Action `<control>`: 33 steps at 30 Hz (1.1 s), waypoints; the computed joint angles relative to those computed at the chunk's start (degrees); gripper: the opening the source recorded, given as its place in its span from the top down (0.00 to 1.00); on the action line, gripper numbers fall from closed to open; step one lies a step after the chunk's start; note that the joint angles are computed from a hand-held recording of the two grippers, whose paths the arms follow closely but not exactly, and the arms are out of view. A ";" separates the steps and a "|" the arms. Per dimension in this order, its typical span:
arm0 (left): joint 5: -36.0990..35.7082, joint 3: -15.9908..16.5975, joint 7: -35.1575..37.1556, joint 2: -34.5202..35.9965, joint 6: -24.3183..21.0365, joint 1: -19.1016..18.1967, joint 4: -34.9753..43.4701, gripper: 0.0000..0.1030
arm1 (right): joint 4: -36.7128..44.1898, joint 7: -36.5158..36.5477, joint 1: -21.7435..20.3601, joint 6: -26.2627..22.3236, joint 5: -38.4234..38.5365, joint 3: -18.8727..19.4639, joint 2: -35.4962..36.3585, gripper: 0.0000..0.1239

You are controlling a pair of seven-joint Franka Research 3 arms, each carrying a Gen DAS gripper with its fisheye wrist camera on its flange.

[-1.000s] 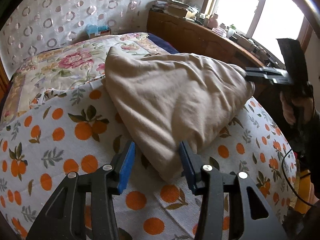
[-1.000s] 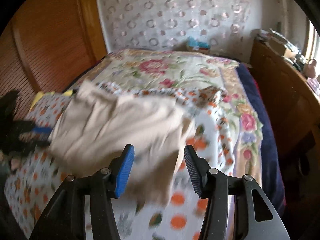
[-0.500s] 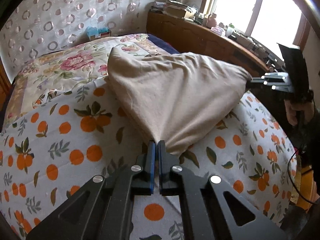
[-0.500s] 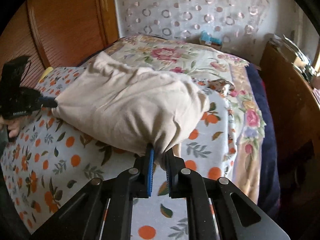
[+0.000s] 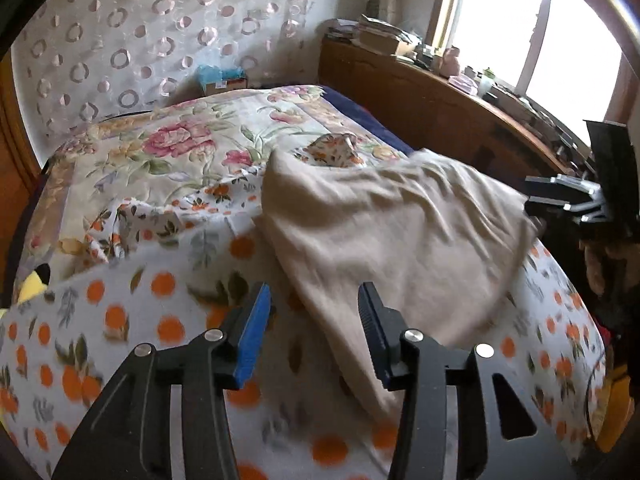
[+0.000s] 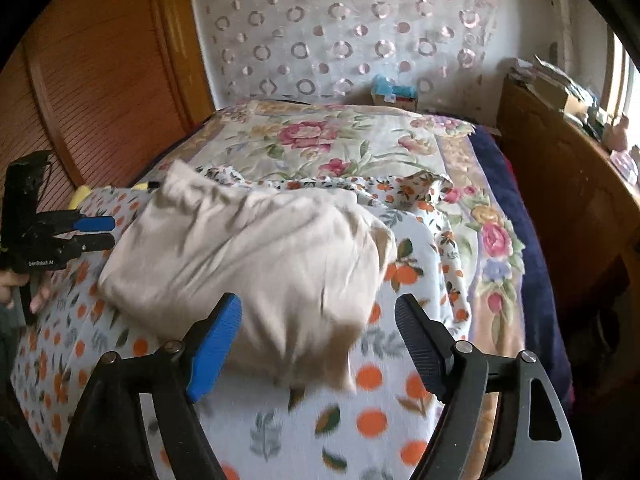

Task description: Fold small clothes

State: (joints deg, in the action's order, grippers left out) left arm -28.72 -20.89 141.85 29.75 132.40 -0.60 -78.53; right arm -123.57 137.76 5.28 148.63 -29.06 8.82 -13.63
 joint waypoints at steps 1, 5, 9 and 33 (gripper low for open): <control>1.18 0.45 -1.24 1.78 -0.45 -0.99 2.46 0.55 | 0.79 0.13 -0.06 0.65 1.08 -0.49 1.57 0.35; 6.72 1.78 -6.83 9.10 -3.32 -4.20 12.82 0.55 | 3.74 1.92 0.28 0.25 1.01 -1.75 5.98 0.35; 9.57 1.35 -10.71 15.59 -8.97 -5.41 23.02 0.55 | 5.73 0.74 1.82 0.13 4.24 -3.70 8.19 0.35; -7.49 -4.64 3.07 -1.24 -0.75 4.94 0.05 0.87 | 2.64 -10.99 1.35 13.58 5.25 -2.40 5.30 0.81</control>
State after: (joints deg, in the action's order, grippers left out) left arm -36.21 -25.53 144.92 28.51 131.65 4.35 -78.48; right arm -120.92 126.77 6.62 162.21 -23.81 6.42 -8.33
